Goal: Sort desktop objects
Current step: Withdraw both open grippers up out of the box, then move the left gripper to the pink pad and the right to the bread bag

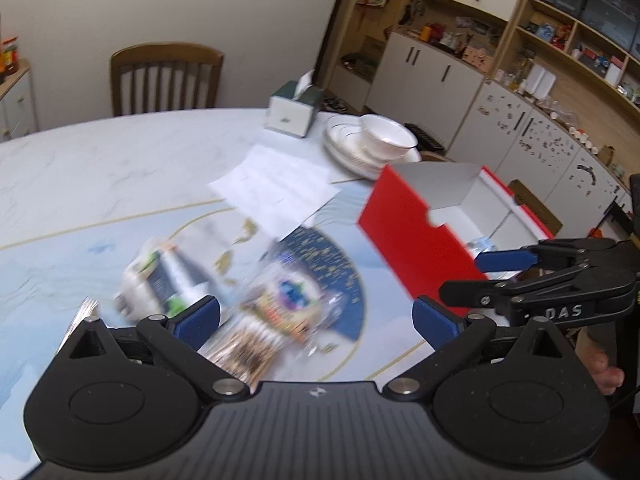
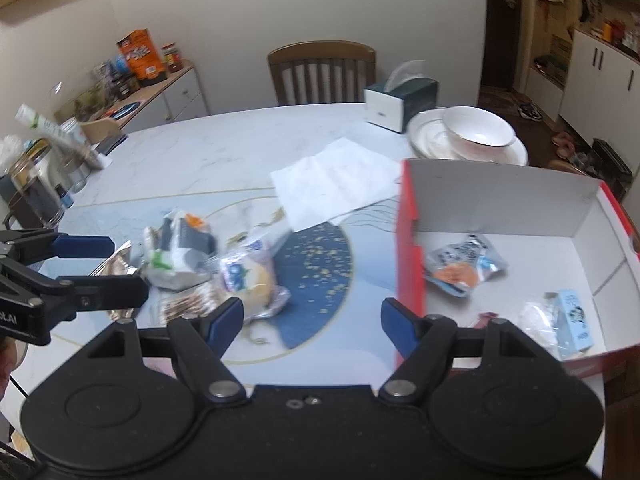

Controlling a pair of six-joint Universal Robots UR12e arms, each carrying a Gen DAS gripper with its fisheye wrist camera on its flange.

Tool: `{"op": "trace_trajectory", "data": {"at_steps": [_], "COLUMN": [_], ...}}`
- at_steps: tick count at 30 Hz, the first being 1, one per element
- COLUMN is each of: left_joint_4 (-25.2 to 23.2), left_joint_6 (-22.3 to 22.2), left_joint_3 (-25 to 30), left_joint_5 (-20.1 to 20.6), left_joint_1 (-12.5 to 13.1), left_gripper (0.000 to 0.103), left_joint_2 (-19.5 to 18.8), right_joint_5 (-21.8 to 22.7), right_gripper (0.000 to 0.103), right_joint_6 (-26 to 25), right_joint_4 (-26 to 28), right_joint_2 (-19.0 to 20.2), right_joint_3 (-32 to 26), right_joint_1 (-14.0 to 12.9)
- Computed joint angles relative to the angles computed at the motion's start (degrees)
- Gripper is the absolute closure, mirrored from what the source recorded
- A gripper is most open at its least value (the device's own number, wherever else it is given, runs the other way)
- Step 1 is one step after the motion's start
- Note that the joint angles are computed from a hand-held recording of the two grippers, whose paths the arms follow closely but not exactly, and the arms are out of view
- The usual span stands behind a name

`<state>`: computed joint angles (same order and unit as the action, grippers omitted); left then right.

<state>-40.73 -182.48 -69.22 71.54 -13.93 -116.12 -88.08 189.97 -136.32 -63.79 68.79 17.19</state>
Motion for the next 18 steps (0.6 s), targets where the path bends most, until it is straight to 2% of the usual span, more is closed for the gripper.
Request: {"op": "trace_trajectory", "data": {"at_steps": [5, 12, 18], "left_joint_4": [0.24, -1.03, -3.63], "left_joint_6": [0.55, 5.58, 9.60], "left_joint_3": [-3.15, -5.79, -5.07], "left_joint_5": [1.10, 1.54, 0.93], "left_joint_1": [1.17, 1.80, 1.64], "left_gripper": [0.000, 0.000, 0.000], "left_joint_2": [1.60, 2.55, 1.56], "right_joint_5": [-0.44, -1.47, -1.85], "right_gripper": [0.027, 0.027, 0.027], "right_joint_6": [-0.69, -2.32, -3.96], "right_joint_4": [1.03, 4.02, 6.28], "right_joint_2": [1.23, 3.51, 5.69], "right_joint_3": [-1.52, -4.35, -7.04], "right_joint_1": [1.20, 2.21, 2.55]}}
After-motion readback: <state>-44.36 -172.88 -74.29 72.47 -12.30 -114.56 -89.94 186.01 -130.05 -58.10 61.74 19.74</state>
